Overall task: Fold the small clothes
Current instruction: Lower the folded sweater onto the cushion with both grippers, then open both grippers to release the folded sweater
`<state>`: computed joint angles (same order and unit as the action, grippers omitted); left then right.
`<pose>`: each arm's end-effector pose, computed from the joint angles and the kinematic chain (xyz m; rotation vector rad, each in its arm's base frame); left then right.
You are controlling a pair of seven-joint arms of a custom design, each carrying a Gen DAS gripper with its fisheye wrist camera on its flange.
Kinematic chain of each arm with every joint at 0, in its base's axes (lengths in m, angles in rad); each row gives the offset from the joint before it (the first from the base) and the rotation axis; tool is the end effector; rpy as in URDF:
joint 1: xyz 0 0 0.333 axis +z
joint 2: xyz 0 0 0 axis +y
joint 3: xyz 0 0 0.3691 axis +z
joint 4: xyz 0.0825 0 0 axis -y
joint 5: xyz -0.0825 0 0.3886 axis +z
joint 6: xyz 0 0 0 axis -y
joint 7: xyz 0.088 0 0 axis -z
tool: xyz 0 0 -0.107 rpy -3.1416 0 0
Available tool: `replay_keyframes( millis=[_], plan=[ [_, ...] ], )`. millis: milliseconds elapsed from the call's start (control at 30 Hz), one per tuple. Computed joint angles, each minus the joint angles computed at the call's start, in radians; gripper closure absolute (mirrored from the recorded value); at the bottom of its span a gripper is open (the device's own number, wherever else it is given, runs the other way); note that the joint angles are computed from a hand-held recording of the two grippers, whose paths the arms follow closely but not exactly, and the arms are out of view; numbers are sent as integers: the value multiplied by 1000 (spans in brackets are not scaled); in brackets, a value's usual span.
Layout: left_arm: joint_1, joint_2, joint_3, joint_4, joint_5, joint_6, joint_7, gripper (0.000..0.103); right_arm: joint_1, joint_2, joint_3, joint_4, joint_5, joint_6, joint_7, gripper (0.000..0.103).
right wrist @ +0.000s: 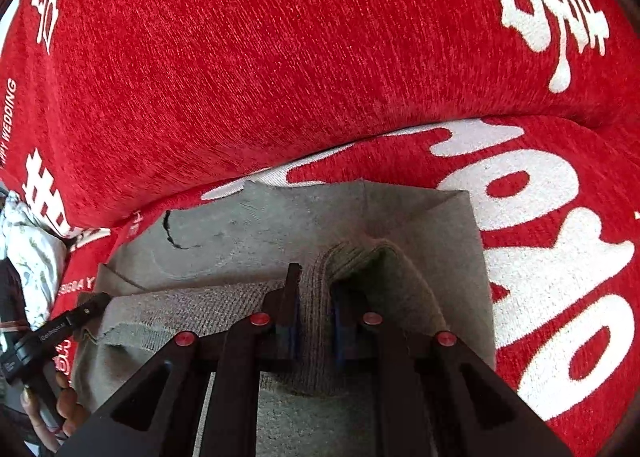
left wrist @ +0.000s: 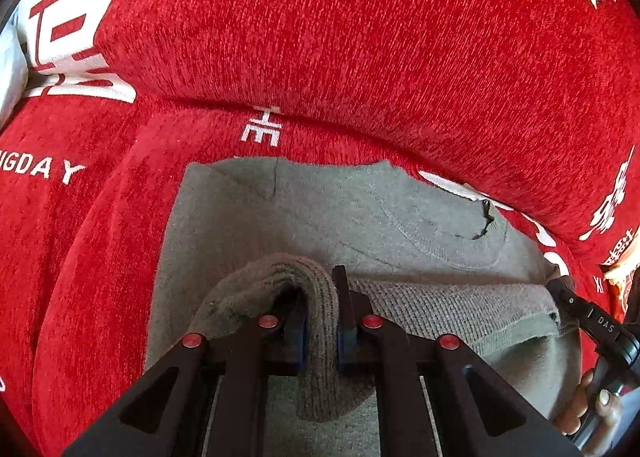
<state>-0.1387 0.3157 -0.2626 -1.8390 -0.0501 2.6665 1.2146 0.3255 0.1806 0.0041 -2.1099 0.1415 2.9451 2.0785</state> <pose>0.6437 -0.2502 0.4691 -2.1032 2.0465 -0.7840 0.5978 0.1946 0.4554 -1.4743 2.0158 -0.2155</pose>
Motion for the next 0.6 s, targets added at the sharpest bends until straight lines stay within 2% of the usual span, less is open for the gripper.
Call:
replay_keyframes(
  millis=[33,67,100,133,167,200,333,433,533,600],
  plan=[
    [3,1,-2,10,-5,-17,3,91,-24,-1,29,-3,52,9,-43,72],
    [5,3,-5,19,-11,-33,7,91,-53,-4,65,-8,133,24,-111,55],
    [8,5,-7,30,-18,-52,11,91,-53,-10,67,-14,146,33,-117,42],
    [11,5,-9,36,-28,-62,16,91,-26,-19,36,-24,109,47,-77,21],
    [18,5,-14,41,-48,-70,23,91,6,-31,-1,-43,54,78,-21,17],
    [29,4,-22,45,-78,-77,35,91,32,-44,-32,-64,2,121,27,17],
    [76,0,-55,55,-231,-99,103,91,17,-72,-8,-95,10,170,8,17],
    [87,1,-57,69,-301,-121,129,91,48,-85,-40,-100,-71,153,56,17],
    [84,10,-46,100,-325,-173,128,91,54,-77,-34,-80,-131,113,67,17],
    [84,-4,-44,86,-348,-133,146,91,72,-75,-46,-76,-208,95,108,17]
  ],
)
